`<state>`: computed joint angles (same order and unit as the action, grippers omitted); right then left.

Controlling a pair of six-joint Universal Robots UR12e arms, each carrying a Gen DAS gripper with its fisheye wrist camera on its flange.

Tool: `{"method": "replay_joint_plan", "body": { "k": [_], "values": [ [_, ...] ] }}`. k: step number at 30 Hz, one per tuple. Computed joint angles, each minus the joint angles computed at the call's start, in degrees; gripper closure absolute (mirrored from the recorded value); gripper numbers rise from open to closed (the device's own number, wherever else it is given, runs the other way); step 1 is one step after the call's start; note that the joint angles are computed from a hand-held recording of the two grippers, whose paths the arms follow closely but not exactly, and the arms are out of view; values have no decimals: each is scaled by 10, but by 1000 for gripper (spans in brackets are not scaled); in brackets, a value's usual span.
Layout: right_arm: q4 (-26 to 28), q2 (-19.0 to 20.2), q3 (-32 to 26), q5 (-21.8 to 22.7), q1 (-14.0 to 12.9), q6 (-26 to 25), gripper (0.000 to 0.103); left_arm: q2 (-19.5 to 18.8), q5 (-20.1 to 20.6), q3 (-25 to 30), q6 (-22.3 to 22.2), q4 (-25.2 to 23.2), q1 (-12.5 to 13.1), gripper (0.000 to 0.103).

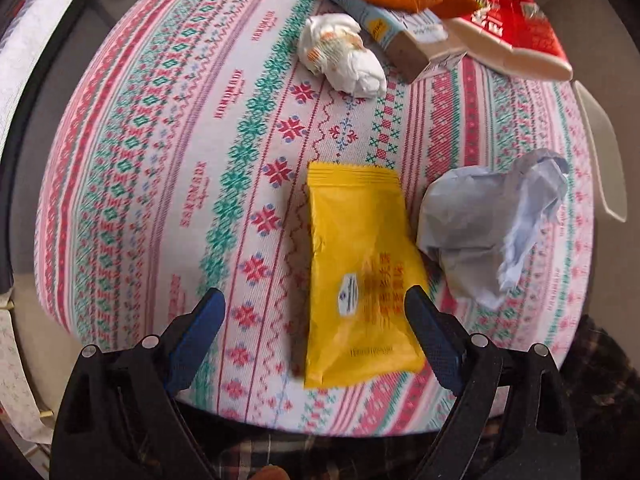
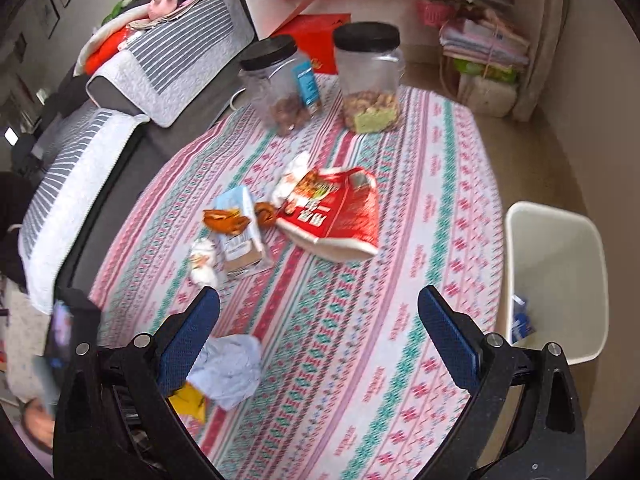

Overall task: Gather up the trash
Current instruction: 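Grasp the yellow snack packet with the left tool while the right tool grasps the crumpled foil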

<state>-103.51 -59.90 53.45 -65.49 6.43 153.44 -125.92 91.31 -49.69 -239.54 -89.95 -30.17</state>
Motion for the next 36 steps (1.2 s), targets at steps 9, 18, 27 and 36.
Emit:
{"method": "replay_joint_plan", "body": {
  "k": [9, 18, 27, 36],
  "values": [
    [96, 5, -17, 57, -1, -69, 8, 18, -11, -50, 30, 110, 1, 92],
    [157, -9, 1, 32, 16, -194, 8, 72, 68, -91, -9, 126, 16, 99],
    [88, -38, 75, -19, 42, -256, 8, 107, 111, -135, -39, 189, 27, 99],
    [84, -26, 79, -59, 62, -267, 25, 97, 105, -129, -28, 235, 29, 99]
  ]
}}
